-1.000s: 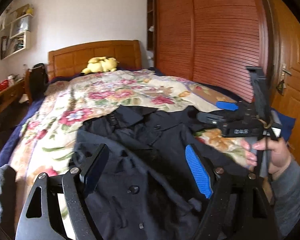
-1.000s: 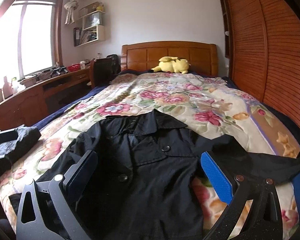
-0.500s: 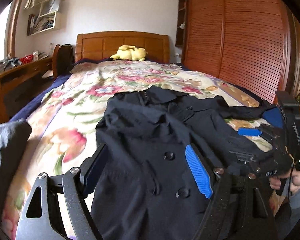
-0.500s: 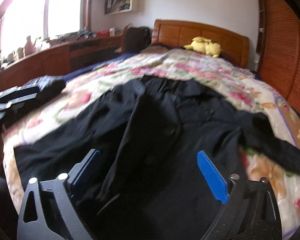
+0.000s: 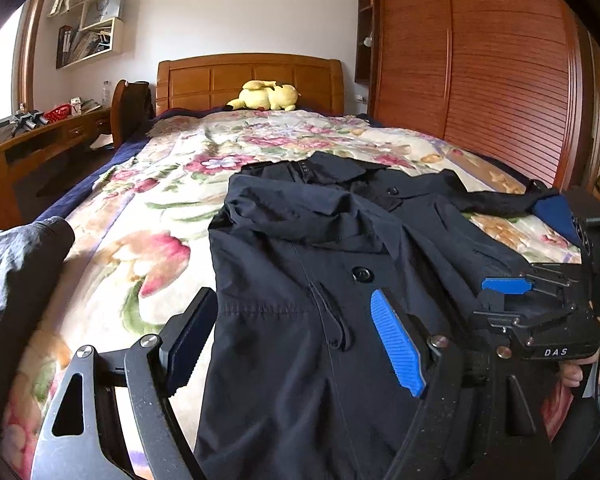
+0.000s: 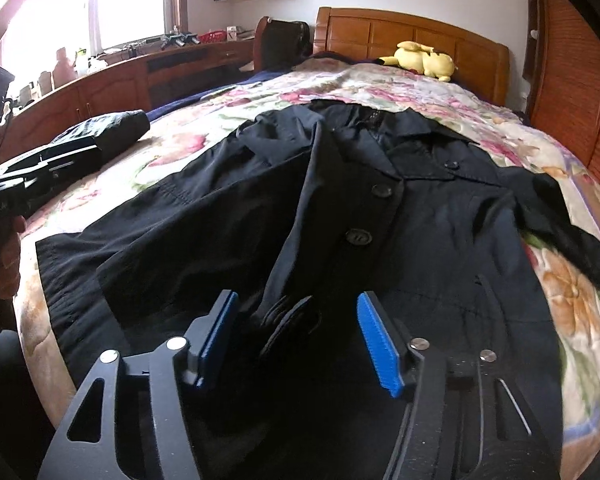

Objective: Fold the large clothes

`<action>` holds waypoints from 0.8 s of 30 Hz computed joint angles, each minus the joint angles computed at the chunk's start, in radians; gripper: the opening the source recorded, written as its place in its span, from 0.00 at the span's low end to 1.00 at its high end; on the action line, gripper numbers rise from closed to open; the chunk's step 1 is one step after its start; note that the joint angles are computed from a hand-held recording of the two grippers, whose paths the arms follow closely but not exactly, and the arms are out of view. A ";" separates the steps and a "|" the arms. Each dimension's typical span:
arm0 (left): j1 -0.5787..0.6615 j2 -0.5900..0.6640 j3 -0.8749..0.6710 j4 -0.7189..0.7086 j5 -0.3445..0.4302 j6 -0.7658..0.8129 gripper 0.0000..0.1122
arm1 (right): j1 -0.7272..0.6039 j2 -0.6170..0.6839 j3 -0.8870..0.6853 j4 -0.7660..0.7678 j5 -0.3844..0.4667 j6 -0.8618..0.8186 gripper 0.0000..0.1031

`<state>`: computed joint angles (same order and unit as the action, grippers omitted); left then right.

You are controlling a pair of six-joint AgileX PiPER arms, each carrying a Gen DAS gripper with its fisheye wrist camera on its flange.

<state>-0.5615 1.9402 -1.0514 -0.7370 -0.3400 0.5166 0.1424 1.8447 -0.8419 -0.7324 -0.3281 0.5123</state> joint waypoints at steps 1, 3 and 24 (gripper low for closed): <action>0.000 0.001 -0.001 0.001 0.001 0.002 0.71 | 0.006 0.000 -0.003 0.005 0.008 -0.002 0.54; -0.002 0.002 -0.002 0.002 0.002 0.006 0.71 | 0.019 0.005 -0.010 0.042 0.024 -0.039 0.51; -0.003 -0.013 0.020 0.058 -0.023 -0.039 0.71 | 0.004 -0.111 0.026 0.876 0.051 -0.933 0.12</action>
